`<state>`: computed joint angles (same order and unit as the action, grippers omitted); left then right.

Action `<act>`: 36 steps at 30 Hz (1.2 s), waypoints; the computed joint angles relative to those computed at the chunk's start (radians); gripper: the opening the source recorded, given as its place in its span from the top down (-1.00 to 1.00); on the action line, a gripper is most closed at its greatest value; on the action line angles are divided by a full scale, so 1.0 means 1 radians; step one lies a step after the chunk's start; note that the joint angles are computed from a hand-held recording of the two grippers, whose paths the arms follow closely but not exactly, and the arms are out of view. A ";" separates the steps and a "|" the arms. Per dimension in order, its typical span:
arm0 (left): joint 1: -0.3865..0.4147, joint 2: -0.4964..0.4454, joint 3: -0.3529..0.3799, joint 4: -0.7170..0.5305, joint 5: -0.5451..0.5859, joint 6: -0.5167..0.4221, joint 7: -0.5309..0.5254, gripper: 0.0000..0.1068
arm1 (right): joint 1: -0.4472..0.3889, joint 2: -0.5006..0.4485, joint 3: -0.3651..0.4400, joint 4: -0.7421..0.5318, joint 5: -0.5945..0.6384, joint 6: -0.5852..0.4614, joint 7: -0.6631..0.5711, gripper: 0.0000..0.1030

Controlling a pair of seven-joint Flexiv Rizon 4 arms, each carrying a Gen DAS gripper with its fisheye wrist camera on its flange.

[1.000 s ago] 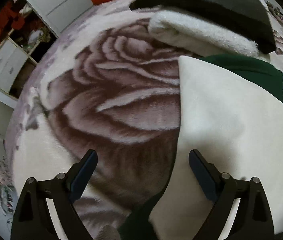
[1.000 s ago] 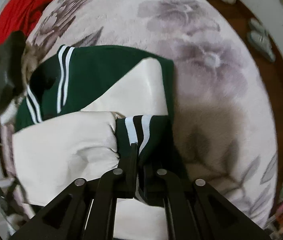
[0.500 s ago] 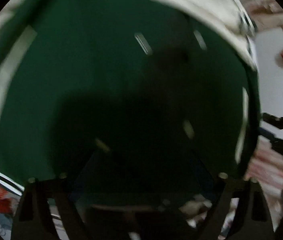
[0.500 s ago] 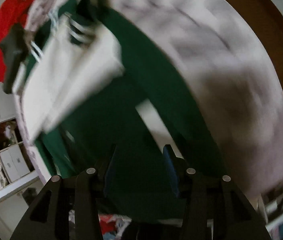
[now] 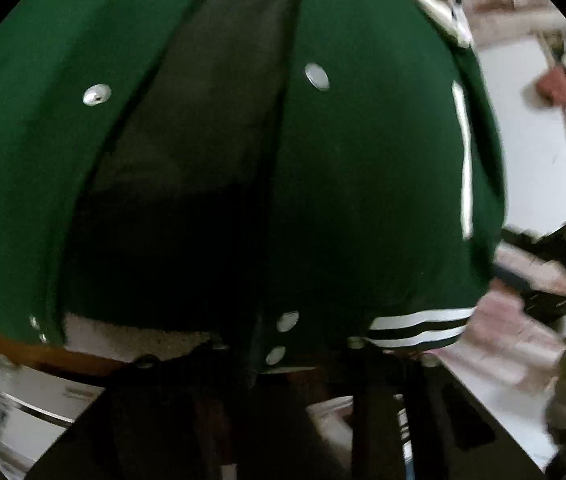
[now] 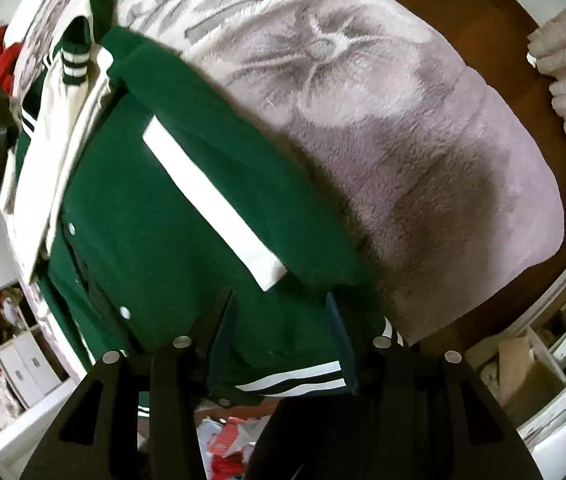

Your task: Fold large clothes

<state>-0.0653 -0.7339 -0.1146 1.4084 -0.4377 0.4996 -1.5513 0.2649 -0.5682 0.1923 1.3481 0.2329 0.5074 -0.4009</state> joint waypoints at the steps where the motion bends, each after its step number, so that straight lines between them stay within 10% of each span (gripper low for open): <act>1: 0.002 0.028 0.000 0.041 -0.014 0.045 0.003 0.81 | -0.006 -0.005 0.002 -0.007 0.003 -0.006 -0.014 0.07; 10: 0.015 0.189 0.029 0.145 0.028 0.247 0.155 0.97 | -0.013 -0.084 0.050 -0.085 0.084 0.028 -0.121 0.07; 29: -0.004 0.023 0.123 -0.021 0.266 0.220 0.048 0.93 | 0.000 -0.114 -0.023 -0.174 -0.007 0.059 -0.183 0.05; 32: -0.007 -0.058 0.111 -0.146 0.279 0.183 0.054 0.26 | 0.007 -0.238 -0.011 -0.357 -0.061 -0.056 -0.289 0.10; 33: -0.008 -0.084 0.101 -0.182 0.273 0.175 0.057 -0.37 | 0.039 -0.257 -0.054 -0.383 -0.140 -0.128 -0.263 0.43; 36: 0.004 -0.132 0.064 -0.253 0.233 0.178 0.087 -0.56 | 0.033 -0.228 -0.098 -0.296 -0.167 -0.148 -0.131 0.58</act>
<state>-0.0609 -0.8655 -0.0501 1.1558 -0.2049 0.6778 -1.4644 0.2983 -0.7958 0.0945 1.0520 0.0661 0.3593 -0.5318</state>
